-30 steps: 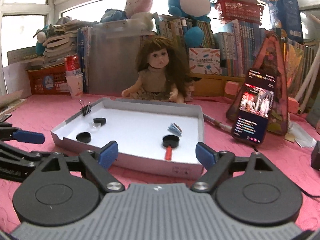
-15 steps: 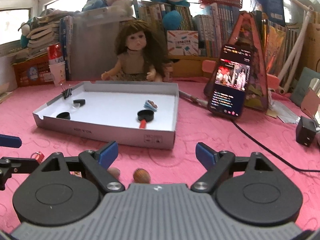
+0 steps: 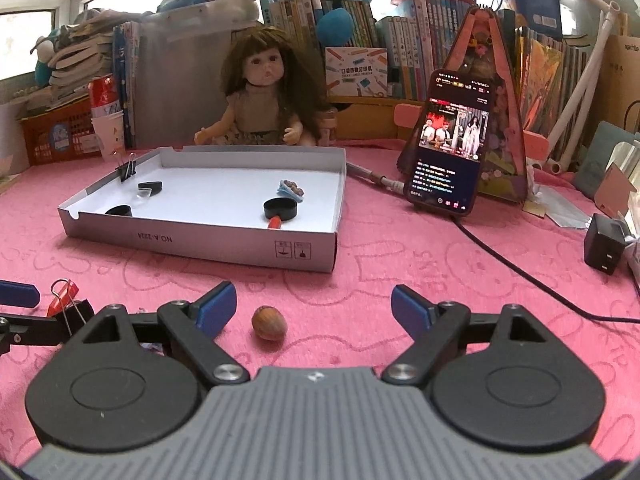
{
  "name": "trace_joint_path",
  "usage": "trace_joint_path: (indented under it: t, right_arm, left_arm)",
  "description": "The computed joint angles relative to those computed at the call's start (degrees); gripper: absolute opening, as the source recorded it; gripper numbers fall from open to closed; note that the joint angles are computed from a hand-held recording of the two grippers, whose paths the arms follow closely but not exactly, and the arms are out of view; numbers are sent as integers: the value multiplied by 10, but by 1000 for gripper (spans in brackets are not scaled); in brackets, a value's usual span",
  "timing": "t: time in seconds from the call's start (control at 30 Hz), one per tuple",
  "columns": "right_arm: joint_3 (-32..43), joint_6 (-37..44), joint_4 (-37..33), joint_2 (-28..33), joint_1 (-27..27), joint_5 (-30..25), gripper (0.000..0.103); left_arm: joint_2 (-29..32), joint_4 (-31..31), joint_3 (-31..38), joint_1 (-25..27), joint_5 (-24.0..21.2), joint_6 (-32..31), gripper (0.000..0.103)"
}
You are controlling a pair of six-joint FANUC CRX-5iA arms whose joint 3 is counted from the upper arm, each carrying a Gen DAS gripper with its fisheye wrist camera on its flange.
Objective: Organize rigid objects
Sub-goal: 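Withdraw both tools from the tray toward the red marker and brown nut, then grasp the red marker with the left tool while the right tool grasps a brown nut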
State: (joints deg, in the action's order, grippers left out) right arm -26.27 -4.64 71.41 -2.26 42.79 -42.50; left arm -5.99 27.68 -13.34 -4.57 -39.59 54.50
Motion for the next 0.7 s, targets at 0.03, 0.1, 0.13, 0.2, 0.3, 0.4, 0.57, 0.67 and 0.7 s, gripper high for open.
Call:
trace_joint_path:
  t: [0.03,0.1,0.13,0.2,0.3,0.4,0.57,0.67,0.7]
  right_arm:
    - [0,1,-1,0,1,-1,91]
    - [-1,5,-4,0,2,-1,91]
    - [0,8,-6,0,2,-2,91]
    - [-1,10,-7,-1,3,-2,91]
    - [-3,11,-5,-3,3,0,90]
    - [-4,15,-7,-3,4,2,90]
    - [-1,29,-21,-3,5,11,85]
    - [0,40,-23,-2,8,12,80]
    - [1,42,-20,0,10,9,78]
  left_arm:
    - [-1,0,-1,0,2,1,48]
    - [0,-6,0,-1,3,9,48]
    - [0,-11,2,-1,4,16,48]
    - [0,-23,5,-3,9,28,47]
    - [0,-36,7,-4,12,40,47]
    - [0,-39,9,-2,12,46,46]
    - [7,-86,26,-3,9,96,46]
    - [11,-102,31,-1,16,121,46]
    - [10,-97,30,2,17,121,46]
